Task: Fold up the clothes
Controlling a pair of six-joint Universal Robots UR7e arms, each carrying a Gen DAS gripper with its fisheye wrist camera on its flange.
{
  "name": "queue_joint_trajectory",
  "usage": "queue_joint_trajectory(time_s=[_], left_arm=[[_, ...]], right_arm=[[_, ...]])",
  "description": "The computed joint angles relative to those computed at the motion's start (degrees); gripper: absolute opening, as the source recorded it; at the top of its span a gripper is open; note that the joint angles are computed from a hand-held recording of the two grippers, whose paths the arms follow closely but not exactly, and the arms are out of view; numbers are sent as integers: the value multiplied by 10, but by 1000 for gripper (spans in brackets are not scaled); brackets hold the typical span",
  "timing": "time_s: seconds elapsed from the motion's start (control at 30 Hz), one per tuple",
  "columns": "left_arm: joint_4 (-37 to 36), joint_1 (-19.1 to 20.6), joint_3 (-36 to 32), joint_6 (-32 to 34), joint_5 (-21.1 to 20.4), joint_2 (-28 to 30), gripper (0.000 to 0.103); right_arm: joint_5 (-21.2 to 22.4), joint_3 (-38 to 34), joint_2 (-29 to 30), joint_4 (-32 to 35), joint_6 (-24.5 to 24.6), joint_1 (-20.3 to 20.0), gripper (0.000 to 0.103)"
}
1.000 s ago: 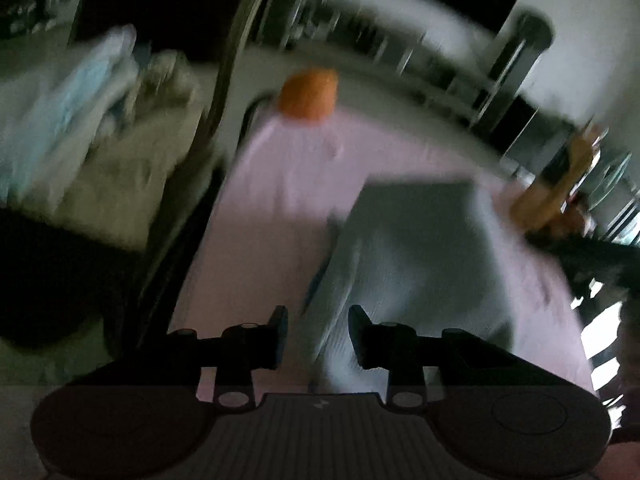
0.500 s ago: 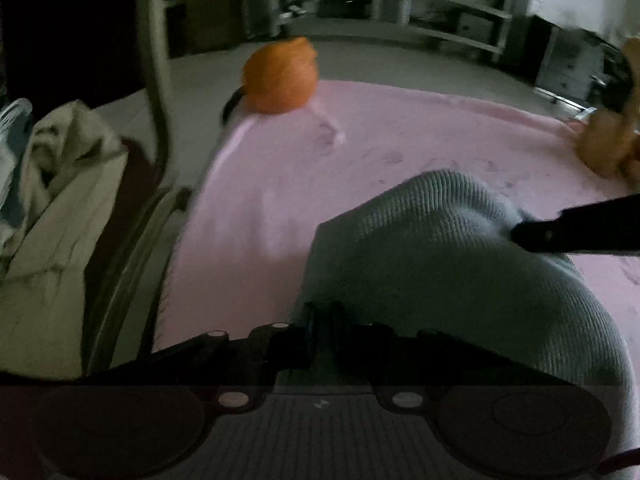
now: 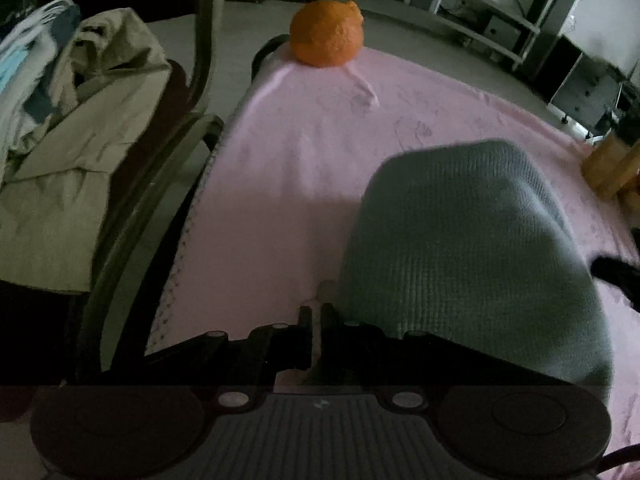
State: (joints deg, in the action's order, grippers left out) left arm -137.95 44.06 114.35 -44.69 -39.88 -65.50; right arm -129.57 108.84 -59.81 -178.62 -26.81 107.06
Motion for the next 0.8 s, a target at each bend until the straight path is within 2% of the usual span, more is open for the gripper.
queue_joint_trajectory(time_s=[0.1, 0.17, 0.2, 0.3, 0.33, 0.37, 0.43, 0.5, 0.57, 0.67, 0.73, 0.8], left_arm=[[-41, -13, 22, 13, 3, -29, 7], [-39, -22, 32, 20, -1, -41, 9], [-15, -25, 32, 10, -1, -41, 9], [51, -24, 19, -10, -7, -24, 9], [62, -21, 14, -7, -8, -17, 9], [74, -21, 10, -12, -10, -12, 9], [95, -22, 4, -19, -13, -1, 9], [114, -33, 3, -23, 4, 8, 9], [137, -42, -2, -34, 19, 14, 9], [151, -54, 4, -60, 36, 2, 14], [103, -61, 28, -60, 46, -26, 14], [12, -67, 54, -26, 56, -46, 15]], right_arm=[[84, 27, -85, 81, 112, -19, 4], [140, 41, -132, 137, 154, -30, 9], [165, 47, -148, 162, 158, -35, 9], [223, 63, -170, 217, 113, -41, 9], [212, 68, -163, 219, 86, -38, 9], [182, 74, -152, 215, 59, -33, 9], [118, 87, -128, 199, 9, -23, 0], [56, 103, -111, 167, -20, -22, 0], [54, 109, -119, 168, -11, -27, 0], [45, 93, -126, 210, 14, -17, 0], [54, 82, -140, 241, 40, -8, 5], [65, 71, -159, 263, 61, -1, 11]])
